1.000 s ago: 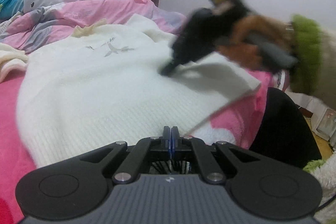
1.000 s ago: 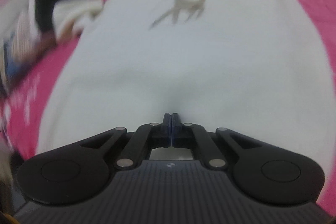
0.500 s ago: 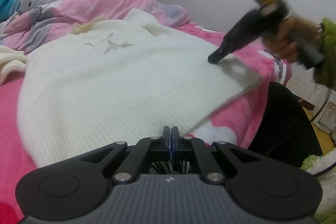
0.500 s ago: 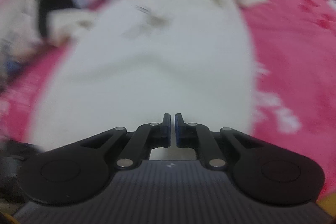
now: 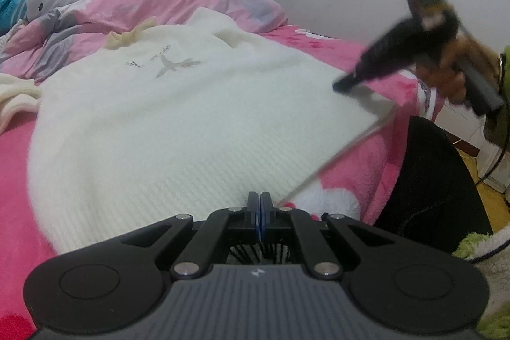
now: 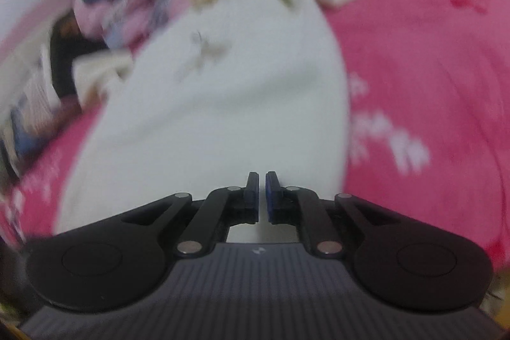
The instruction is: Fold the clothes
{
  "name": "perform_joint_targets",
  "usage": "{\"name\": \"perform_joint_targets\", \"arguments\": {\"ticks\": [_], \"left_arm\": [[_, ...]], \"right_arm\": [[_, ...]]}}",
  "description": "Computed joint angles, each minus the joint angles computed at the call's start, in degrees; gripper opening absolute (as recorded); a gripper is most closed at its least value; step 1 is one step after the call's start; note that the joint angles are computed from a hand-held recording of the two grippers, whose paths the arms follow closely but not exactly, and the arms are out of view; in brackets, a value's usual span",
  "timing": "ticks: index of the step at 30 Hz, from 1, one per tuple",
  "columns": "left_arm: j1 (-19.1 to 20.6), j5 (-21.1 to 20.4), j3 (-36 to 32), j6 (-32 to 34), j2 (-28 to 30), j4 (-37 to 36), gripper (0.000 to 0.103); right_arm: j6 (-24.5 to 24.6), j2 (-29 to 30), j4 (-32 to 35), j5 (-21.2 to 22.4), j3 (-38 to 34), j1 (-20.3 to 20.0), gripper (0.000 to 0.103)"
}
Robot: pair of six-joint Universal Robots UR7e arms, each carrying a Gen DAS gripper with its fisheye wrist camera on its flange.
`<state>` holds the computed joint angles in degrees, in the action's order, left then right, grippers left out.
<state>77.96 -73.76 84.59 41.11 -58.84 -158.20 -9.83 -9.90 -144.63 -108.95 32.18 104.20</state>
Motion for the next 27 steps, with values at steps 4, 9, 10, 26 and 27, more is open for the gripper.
{"name": "perform_joint_targets", "arguments": {"ticks": [4, 9, 10, 26, 27], "left_arm": [[-0.4, 1.0, 0.1, 0.3, 0.0, 0.0, 0.002], [-0.5, 1.4, 0.1, 0.3, 0.0, 0.3, 0.002], [-0.5, 1.4, 0.1, 0.3, 0.0, 0.3, 0.002], [-0.1, 0.4, -0.4, 0.2, -0.1, 1.3, 0.002], [-0.1, 0.3, -0.5, 0.1, -0.1, 1.4, 0.002]], "right_arm": [[6.0, 2.8, -2.6, 2.9, -4.7, -2.1, 0.000], [5.6, 4.4, -10.8, -0.9, -6.0, -1.5, 0.000], [5.3, 1.6, -14.3, -1.0, -0.3, -1.3, 0.003], [7.8, -12.8, -27.5, -0.3, 27.5, -1.5, 0.005], [8.5, -13.8, -27.8, 1.5, 29.4, -1.6, 0.006]]}}
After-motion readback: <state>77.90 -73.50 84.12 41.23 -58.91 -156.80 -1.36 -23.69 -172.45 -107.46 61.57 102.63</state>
